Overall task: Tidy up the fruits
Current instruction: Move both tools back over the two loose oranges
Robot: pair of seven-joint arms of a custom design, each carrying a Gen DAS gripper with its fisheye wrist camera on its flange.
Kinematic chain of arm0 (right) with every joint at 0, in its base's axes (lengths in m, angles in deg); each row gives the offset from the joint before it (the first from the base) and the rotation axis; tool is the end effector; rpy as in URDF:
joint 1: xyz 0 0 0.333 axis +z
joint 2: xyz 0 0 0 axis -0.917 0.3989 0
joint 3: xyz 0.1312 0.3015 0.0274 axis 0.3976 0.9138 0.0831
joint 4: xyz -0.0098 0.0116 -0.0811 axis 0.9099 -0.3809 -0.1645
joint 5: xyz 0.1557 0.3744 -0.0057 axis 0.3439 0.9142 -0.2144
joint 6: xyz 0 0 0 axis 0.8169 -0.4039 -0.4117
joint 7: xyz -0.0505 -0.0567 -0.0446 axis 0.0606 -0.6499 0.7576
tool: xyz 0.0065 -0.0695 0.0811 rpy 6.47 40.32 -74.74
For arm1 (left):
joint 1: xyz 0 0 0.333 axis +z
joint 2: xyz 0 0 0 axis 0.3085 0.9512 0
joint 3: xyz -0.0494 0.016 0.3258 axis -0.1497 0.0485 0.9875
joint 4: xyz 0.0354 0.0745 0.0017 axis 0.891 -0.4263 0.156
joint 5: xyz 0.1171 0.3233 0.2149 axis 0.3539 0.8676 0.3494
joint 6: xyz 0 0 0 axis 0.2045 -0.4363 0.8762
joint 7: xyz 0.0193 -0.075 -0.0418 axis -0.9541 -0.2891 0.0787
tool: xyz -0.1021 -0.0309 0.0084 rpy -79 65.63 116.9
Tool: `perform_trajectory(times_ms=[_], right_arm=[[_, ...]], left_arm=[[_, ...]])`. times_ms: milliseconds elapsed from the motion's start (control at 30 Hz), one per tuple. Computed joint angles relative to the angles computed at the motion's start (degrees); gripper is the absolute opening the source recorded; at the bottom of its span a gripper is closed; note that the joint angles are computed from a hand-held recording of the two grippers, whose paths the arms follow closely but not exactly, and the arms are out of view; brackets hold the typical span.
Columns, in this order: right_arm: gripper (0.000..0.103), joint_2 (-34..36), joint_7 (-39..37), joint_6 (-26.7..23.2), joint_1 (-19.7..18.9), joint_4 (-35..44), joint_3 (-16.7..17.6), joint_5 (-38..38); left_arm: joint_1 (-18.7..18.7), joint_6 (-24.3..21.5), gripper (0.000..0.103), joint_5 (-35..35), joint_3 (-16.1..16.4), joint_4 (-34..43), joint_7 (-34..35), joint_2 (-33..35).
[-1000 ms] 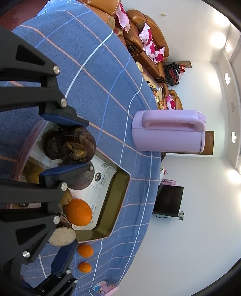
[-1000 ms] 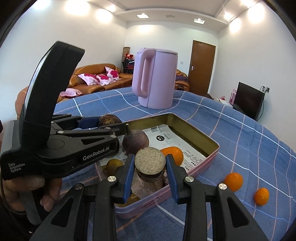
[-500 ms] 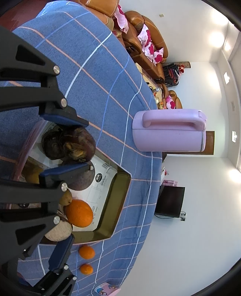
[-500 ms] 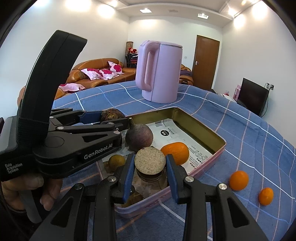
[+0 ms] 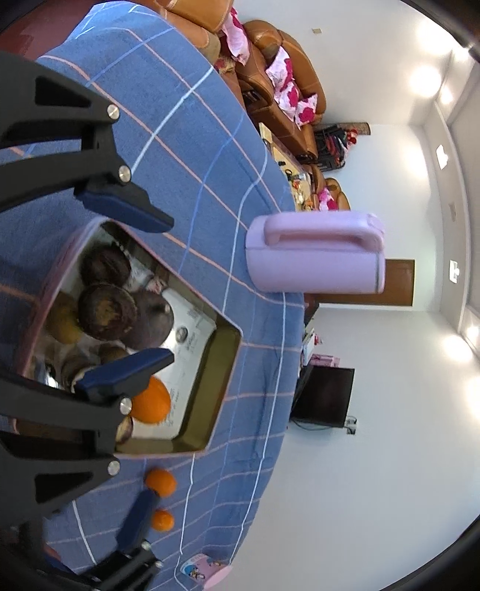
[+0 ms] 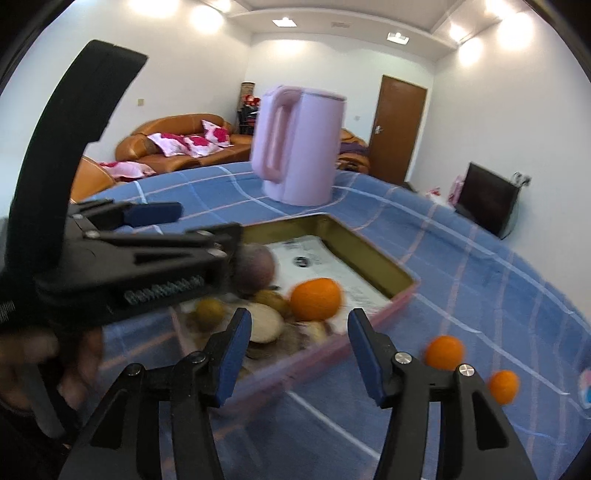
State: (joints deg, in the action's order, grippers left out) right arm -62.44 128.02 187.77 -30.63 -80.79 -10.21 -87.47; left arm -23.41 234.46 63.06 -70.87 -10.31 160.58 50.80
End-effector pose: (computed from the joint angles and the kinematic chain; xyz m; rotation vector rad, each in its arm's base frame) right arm 0.5714 0.4165 0.4034 -1.7507 1.6151 -1.0075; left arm 0.6636 -0.4424 0.4002 -1.2885 2.0320 -1.1298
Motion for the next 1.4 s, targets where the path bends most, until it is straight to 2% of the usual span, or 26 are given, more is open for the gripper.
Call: perform_trajectory(times_ms=[100,200,267,467,567,700,933,1233,1267,1333,1400], right_arm=[[0.056,-4.71,2.1,-2.31,-0.24,-5.05,-0.05,-1.26],[0.056,-9.15,3.72,-6.72,-1.63,-9.87,1.05,-1.46],[0.056,-11.2,4.79,-8.7,-3.14,-12.24,2.07,-0.78],[0.056,-16.47,11.17,-10.07,-8.37,-19.67,4.04,1.34],[0.056,-17.93,13.84,-8.94,-10.69,-22.13,4.45,2.47],[0.056,-17.85,14.15,-6.64,-13.04,-22.7,4.6,3.58],[0.056,-15.9,13.45,-0.16,-15.49,-22.08,3.57,5.78],[0.056,-13.04,7.2,4.56,-16.64,-21.16,2.43,12.84],[0.055,-12.94,6.63,5.46,-16.72,-21.27,2.22,13.58],[0.041,-13.19,7.37,8.05,-16.72,-21.94,1.58,12.93],[0.041,-13.38,7.68,8.24,-16.46,-22.19,1.35,12.73]], left_arm=[[0.37,0.27,0.067,0.52,-1.88,-0.24,1.7,-0.66],[0.53,0.12,0.07,0.89,-3.94,-0.07,3.87,-1.15],[-0.53,0.5,0.072,1.2,-3.98,0.11,4.6,-1.26],[-1.4,-1.19,0.072,1.4,-7.04,3.77,8.08,0.29],[-3.31,-4.34,0.072,2.17,-6.13,8.94,7.51,3.44],[-3.48,-9.88,0.072,4.56,-7.19,16.07,6.69,7.48],[-2.29,-16.0,0.072,8.39,-9.25,25.35,5.45,12.94],[-1.19,-18.47,0.072,10.87,-10.73,29.46,3.71,15.15],[-1.17,-18.48,0.072,11.03,-10.92,29.38,3.79,15.11],[-1.09,-18.25,0.072,11.29,-11.22,29.04,4.11,15.01],[-1.18,-18.2,0.072,11.49,-11.4,28.87,4.45,14.97]])
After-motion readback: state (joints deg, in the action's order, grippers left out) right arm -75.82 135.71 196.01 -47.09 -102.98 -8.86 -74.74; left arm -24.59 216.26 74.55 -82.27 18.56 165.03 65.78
